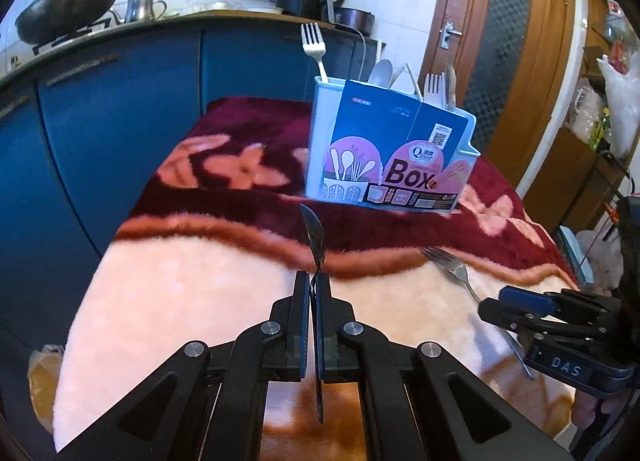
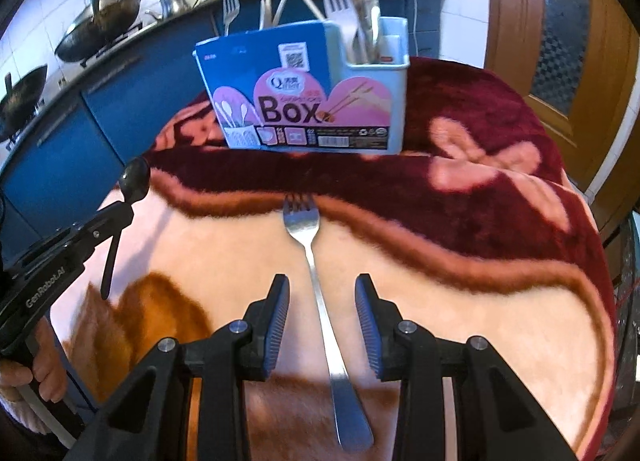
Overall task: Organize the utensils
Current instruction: 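Grasp the black spoon with the left tool while the right grasps the silver fork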
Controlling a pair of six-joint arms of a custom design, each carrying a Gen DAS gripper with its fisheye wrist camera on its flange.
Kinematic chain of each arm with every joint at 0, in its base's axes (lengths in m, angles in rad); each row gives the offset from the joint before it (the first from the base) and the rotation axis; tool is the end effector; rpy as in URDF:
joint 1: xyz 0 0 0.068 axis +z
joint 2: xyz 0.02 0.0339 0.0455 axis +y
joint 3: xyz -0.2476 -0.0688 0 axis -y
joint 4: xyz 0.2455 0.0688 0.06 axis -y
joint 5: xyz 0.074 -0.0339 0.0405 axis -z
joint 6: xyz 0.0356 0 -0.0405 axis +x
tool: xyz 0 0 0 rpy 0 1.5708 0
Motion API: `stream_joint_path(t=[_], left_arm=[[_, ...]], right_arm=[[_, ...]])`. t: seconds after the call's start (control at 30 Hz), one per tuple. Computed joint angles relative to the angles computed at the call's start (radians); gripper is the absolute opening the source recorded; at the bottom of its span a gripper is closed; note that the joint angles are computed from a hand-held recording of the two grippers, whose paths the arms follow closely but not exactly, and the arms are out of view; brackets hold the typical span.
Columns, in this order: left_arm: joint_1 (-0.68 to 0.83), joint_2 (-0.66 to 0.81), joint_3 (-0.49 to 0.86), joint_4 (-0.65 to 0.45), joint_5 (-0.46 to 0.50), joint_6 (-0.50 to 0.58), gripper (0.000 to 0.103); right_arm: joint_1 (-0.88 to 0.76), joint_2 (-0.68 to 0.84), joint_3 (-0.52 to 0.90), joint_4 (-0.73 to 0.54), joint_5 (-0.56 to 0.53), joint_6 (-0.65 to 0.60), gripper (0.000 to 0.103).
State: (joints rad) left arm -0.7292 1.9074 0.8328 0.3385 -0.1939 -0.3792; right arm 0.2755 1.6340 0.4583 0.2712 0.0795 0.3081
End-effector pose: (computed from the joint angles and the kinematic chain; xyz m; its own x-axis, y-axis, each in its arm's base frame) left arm 0.2672 -0.2295 0.0867 -0.6677 0.1095 -0.7363 0.3231 0.9337 -0.1542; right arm 0.2444 0.0662 0.0710 -0.7888 0.0912 -0.6079 0.0160 0.9917 0.1279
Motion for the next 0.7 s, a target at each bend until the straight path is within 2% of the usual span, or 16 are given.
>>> stream_joint_path(t=[0.3,0.43,0.6,0.7], left_arm=[[0.040,0.021,0.005,-0.001,0.090,-0.024,0.002],[0.047,0.036,0.011,0.001,0.101,-0.028,0.002],[0.054,0.046,0.011,0.010,0.117,-0.030,0.002],[0.054,0.046,0.012,0.010,0.120,-0.031,0.002]], right_arm=[[-0.004,0.111,0.127,-0.084,-0.008,-0.016,0.036],[-0.008,0.131,0.154,-0.098,-0.006,-0.024,0.028],[-0.024,0.131,0.149,-0.079,-0.009,-0.021,0.008],[-0.033,0.124,0.126,-0.042,-0.022,-0.010,0.007]])
